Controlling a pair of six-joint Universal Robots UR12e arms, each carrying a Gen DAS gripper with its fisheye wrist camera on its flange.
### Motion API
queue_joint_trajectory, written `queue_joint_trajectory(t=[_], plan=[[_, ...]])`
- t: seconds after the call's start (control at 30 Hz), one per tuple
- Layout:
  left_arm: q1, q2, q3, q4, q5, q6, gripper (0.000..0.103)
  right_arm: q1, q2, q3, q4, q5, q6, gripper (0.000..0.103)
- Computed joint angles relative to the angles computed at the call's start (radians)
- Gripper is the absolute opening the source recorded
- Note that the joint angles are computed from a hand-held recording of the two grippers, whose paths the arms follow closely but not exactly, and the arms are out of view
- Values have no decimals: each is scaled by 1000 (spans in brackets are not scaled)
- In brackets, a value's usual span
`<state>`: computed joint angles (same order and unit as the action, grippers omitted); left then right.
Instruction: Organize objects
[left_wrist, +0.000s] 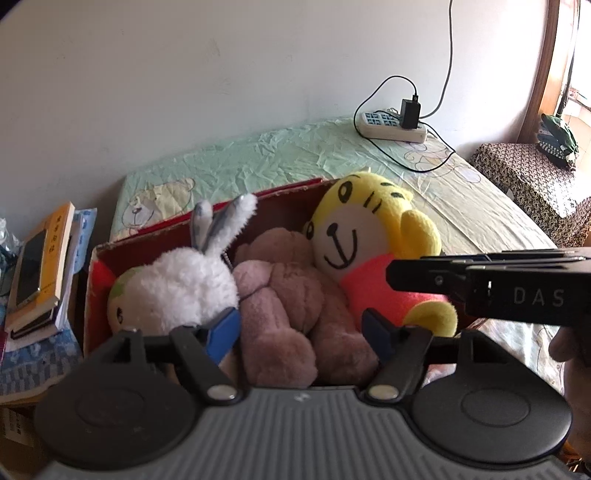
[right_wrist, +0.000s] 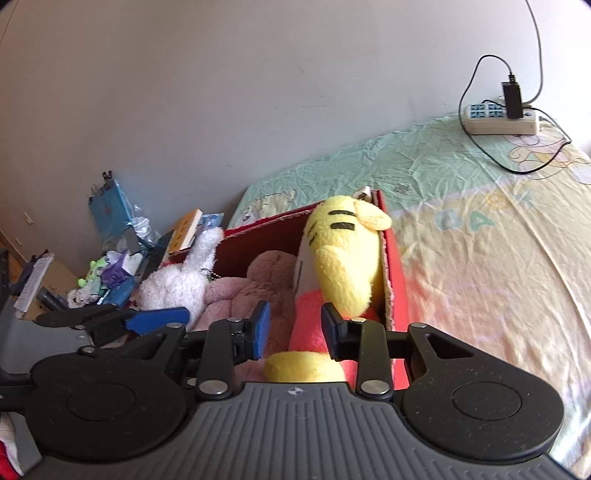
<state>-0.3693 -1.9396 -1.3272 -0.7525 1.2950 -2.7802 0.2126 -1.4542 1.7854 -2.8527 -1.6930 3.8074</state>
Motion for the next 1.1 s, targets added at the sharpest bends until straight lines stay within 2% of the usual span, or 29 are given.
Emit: queue_joint_trajectory(t=[0.13,0.33,0.57,0.73,0.83,0.93,1.1], plan=[[-13,11,-14,31,40,-19,86,14,-9,2,21,-43,8,33],[-22,20,-22,17,93,-48,89,32,-21,8,39,-94,11,34],[-34,35,-44,47,160,-68,96,53,-22,6,49,-132,14,36],[-36,42,-48,37,183,-94,96,71,-23,6,48,-191,22,50],[-37,47,-50,24,177,-100,96,80,-28,11,50,-221,29,54],[-47,53,-57,28,180,-94,97,94,-37,16,69,-283,44,62],[-72,58,-60,17,203,-110,97,99,-65,39,96,-332,62,64]])
